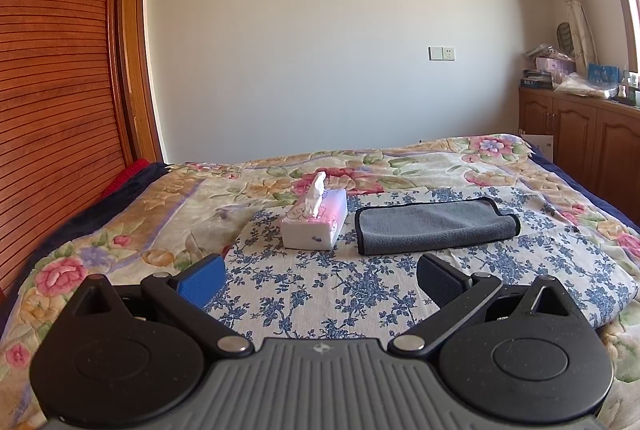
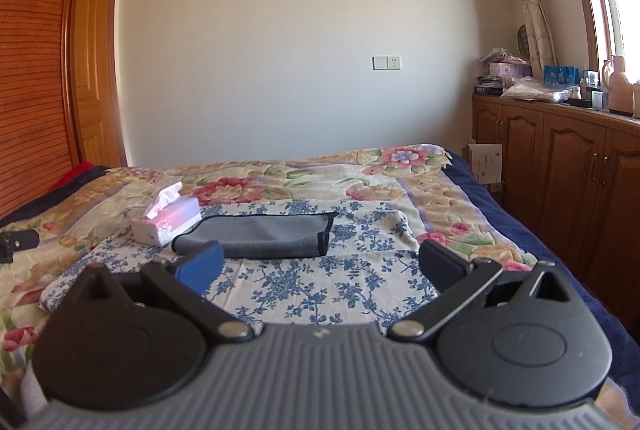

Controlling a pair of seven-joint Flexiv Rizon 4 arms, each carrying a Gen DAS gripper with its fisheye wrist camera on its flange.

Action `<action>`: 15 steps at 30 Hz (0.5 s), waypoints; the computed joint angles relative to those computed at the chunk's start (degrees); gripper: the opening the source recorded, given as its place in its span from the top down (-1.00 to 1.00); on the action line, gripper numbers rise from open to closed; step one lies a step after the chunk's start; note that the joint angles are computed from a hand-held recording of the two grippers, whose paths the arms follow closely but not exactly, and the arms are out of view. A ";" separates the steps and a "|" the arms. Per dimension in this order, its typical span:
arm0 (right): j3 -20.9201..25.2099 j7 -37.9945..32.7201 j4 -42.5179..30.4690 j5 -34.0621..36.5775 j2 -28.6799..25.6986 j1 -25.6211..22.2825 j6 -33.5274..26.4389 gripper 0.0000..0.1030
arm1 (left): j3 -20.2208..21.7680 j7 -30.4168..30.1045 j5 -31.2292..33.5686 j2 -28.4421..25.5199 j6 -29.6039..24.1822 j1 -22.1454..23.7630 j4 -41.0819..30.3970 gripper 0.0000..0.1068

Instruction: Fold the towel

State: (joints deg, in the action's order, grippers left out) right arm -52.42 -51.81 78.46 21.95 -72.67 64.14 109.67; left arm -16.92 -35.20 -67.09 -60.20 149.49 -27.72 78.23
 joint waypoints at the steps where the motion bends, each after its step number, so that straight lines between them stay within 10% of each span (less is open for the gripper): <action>1: 0.04 -0.05 0.00 -0.05 0.03 -0.03 0.01 -1.00 | 0.00 0.03 -0.01 -0.01 0.01 -0.01 0.01 -0.93; 15: 0.02 -0.13 0.06 0.14 -0.06 0.00 0.03 -1.00 | 0.23 -0.45 0.43 0.03 0.13 0.11 0.66 -0.93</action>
State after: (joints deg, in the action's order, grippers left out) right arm -52.40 -51.94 78.52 22.09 -72.73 64.14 109.70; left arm -16.69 -35.65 -66.66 -60.17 149.62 -27.61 78.89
